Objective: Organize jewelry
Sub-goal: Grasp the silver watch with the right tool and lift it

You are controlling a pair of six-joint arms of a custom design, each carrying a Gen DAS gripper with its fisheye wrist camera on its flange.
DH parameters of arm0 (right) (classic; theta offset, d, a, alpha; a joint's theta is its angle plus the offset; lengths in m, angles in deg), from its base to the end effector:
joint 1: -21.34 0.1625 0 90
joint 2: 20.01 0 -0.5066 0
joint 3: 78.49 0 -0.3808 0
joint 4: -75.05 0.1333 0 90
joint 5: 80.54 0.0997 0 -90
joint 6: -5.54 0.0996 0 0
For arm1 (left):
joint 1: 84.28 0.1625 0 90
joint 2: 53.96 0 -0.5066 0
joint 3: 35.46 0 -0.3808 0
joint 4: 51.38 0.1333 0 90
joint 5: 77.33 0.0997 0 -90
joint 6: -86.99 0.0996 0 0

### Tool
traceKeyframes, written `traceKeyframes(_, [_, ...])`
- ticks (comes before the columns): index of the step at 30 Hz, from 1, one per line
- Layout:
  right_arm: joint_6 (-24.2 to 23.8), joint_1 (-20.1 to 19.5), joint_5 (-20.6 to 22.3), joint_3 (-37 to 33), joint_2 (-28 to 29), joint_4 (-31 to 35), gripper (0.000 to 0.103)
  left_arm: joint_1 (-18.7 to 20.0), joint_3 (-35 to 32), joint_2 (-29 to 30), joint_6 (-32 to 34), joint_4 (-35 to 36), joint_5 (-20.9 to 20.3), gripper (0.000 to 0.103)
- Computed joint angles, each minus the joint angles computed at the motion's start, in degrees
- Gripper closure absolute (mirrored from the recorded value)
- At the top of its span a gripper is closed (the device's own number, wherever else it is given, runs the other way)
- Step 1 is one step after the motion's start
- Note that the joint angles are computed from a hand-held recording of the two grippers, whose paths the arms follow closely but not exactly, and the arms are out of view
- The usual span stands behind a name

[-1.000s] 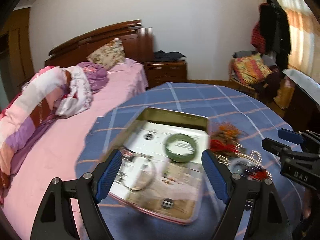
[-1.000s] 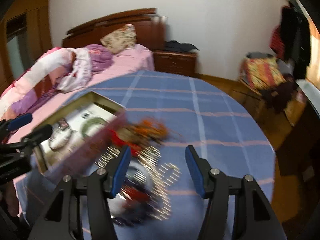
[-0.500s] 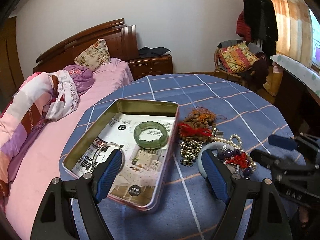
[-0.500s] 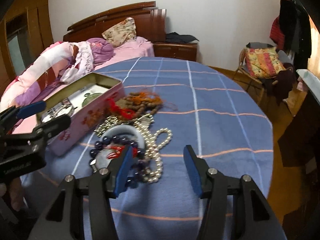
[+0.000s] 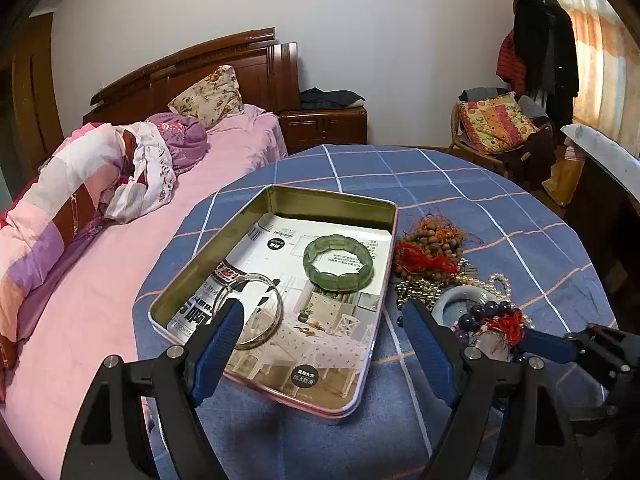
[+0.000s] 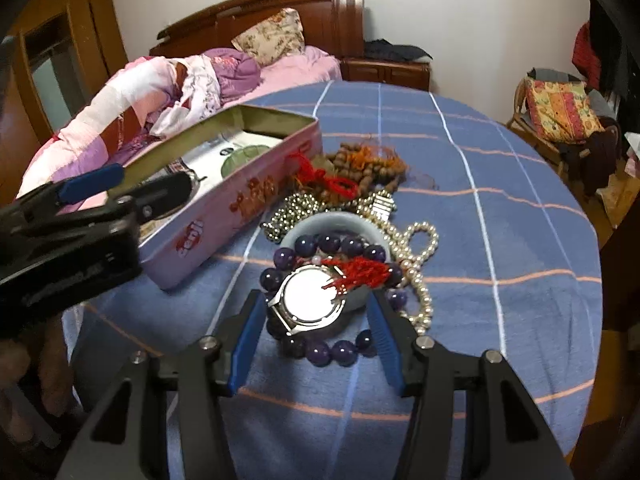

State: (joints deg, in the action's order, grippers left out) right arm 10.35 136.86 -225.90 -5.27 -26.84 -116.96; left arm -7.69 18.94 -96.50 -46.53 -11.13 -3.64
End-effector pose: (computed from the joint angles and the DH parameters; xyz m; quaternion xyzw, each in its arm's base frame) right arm 0.3779 -0.6723 -0.1141 0.0118 -0.8549 0.3771 0.3560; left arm -0.0115 -0.7436 0.2901 0.4274 0.8343 -0.2699 0.2201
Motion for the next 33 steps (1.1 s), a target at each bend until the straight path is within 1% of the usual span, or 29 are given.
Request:
traceKeyframes(3, [2.35, -0.26, 0.60, 0.20, -0.34, 1.51, 0.047, 0.15, -0.46, 0.17, -0.22, 0.53, 0.31, 0.021])
traceKeyframes(6, [3.18, -0.39, 0.36, 0.17, -0.26, 1.75, 0.047, 0.32, -1.22, 0.50, -0.54, 1.22, 0.41, 0.021])
traceKeyframes(7, [3.37, -0.39, 0.24, 0.18, -0.30, 1.89, 0.048, 0.39, -1.58, 0.65, -0.52, 1.47, 0.45, 0.021])
traceKeyframes(8, [3.48, -0.38, 0.13, 0.33, -0.36, 1.83, 0.055, 0.38, -1.64, 0.68, -0.51, 1.53, 0.38, 0.021])
traceKeyframes(9, [3.54, -0.37, 0.36, 0.76, -0.55, 1.36, 0.060, 0.41, -1.72, 0.63, -0.51, 1.64, 0.45, 0.021])
traceKeyframes(12, [3.87, -0.51, 0.85, 1.44, -0.97, 1.11, 0.061, 0.51, -1.71, 0.59, -0.41, 1.62, 0.84, 0.021])
traceKeyframes(16, [1.93, -0.23, 0.48, 1.43, -0.90, 0.31, 0.062, 0.40, -1.02, 0.38, -0.04, 1.66, 1.42, 0.021])
traceKeyframes(18, [-0.17, 0.04, 0.57, 1.80, -0.93, -1.59, 0.063, 0.22, 0.02, 0.02, 0.66, 1.20, 1.75, 0.021])
traceKeyframes(20, [-2.24, 0.44, 0.49, 2.20, -1.10, -3.36, 0.091, -0.01, 0.74, -0.16, 1.05, 1.03, 1.93, 0.021])
traceKeyframes(22, [-5.21, 0.87, -1.03, 1.69, -0.78, -6.00, 0.091, -0.18, 1.18, -0.22, 1.27, 1.10, 2.22, 0.021])
traceKeyframes(23, [-5.32, 0.83, -1.32, 1.84, -1.00, -5.88, 0.091, -0.28, 1.57, -0.29, 1.52, 0.89, 2.10, 0.021])
traceKeyframes(24, [-3.99, 0.50, -0.50, 2.78, -1.82, -4.44, 0.091, -0.35, 1.78, -0.32, 1.62, 0.76, 1.97, 0.021])
traceKeyframes(25, [-3.44, 0.22, -0.07, 3.49, -2.26, -4.37, 0.090, -0.41, 1.85, -0.28, 1.65, 0.79, 1.90, 0.021])
traceKeyframes(27, [-3.93, 0.04, -0.86, 3.60, -2.18, -4.68, 0.087, -0.53, 2.18, -0.34, 1.76, 0.41, 1.68, 0.021])
traceKeyframes(28, [-3.47, -0.06, -0.73, 3.72, -2.32, -4.00, 0.084, -0.59, 2.19, -0.31, 1.76, 0.40, 1.52, 0.021])
traceKeyframes(30, [-2.73, -0.34, -0.50, 4.03, -2.45, -4.09, 0.060, -0.66, 2.06, -0.13, 1.64, 0.69, 1.40, 0.021])
traceKeyframes(31, [-2.89, -0.41, -0.59, 4.07, -2.41, -4.61, 0.040, -0.70, 2.21, -0.13, 1.72, 0.75, 1.41, 0.021])
traceKeyframes(33, [-4.60, -0.36, -1.05, 3.59, -2.06, -6.43, 0.039, -0.79, 2.82, -0.26, 2.24, 0.49, 1.33, 0.021])
